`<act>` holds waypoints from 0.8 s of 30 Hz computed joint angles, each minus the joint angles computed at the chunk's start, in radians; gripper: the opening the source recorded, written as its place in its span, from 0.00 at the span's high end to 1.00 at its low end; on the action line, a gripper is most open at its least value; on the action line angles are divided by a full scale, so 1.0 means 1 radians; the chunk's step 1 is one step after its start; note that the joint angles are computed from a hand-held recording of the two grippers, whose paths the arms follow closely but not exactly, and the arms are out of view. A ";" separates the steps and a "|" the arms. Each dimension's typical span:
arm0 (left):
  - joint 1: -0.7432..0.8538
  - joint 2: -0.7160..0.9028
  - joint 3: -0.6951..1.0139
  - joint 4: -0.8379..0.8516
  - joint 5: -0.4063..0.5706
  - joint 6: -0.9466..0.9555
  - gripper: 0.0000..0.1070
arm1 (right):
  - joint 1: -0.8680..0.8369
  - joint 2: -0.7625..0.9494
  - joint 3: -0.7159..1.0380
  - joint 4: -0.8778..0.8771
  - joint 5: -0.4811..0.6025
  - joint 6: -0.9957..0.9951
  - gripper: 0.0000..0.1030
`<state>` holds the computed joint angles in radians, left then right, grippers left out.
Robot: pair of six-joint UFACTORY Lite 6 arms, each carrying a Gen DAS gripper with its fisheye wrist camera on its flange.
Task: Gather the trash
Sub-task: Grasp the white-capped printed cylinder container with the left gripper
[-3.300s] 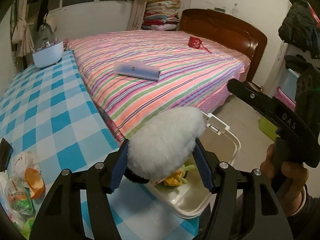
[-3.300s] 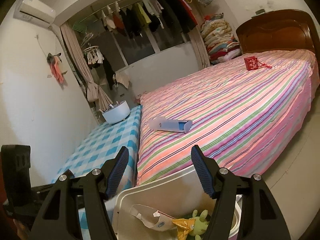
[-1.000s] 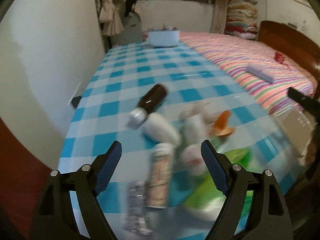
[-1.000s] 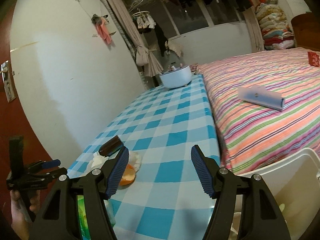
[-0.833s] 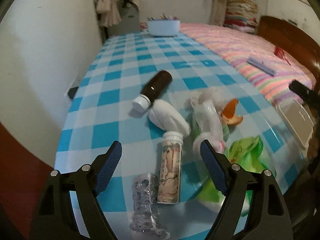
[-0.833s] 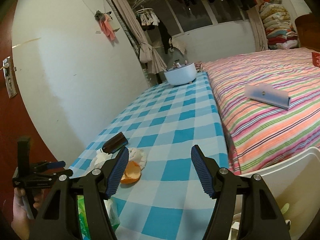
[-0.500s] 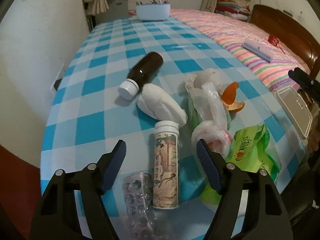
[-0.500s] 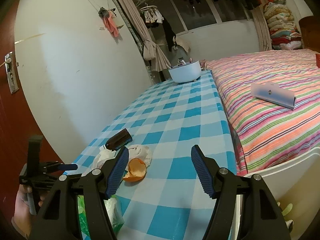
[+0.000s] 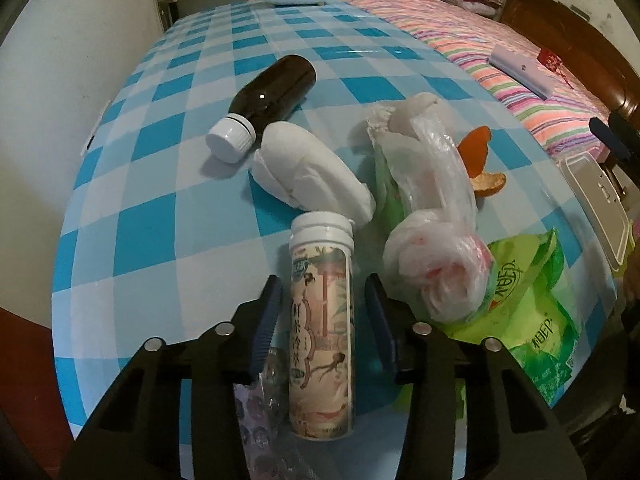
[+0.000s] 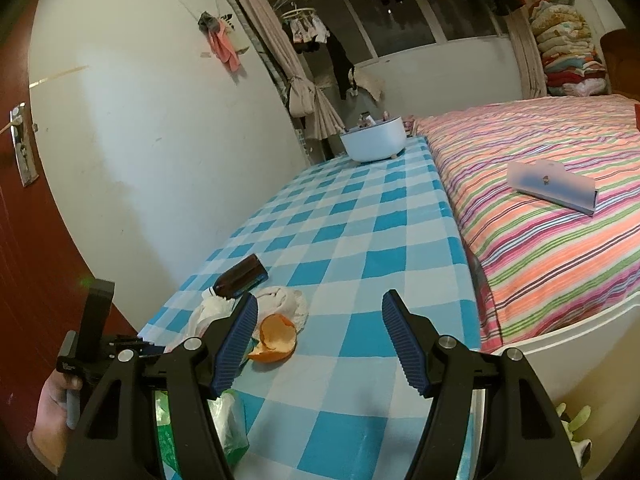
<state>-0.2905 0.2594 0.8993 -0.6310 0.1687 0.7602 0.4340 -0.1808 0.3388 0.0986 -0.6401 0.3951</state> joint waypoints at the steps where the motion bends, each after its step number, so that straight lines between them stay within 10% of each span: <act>1: 0.002 0.001 0.002 0.000 -0.002 -0.004 0.66 | 0.008 0.014 0.009 0.005 -0.001 -0.003 0.39; 24: 0.131 -0.150 -0.078 -0.738 0.028 0.589 0.73 | 0.058 0.470 0.441 -0.264 0.163 0.195 0.39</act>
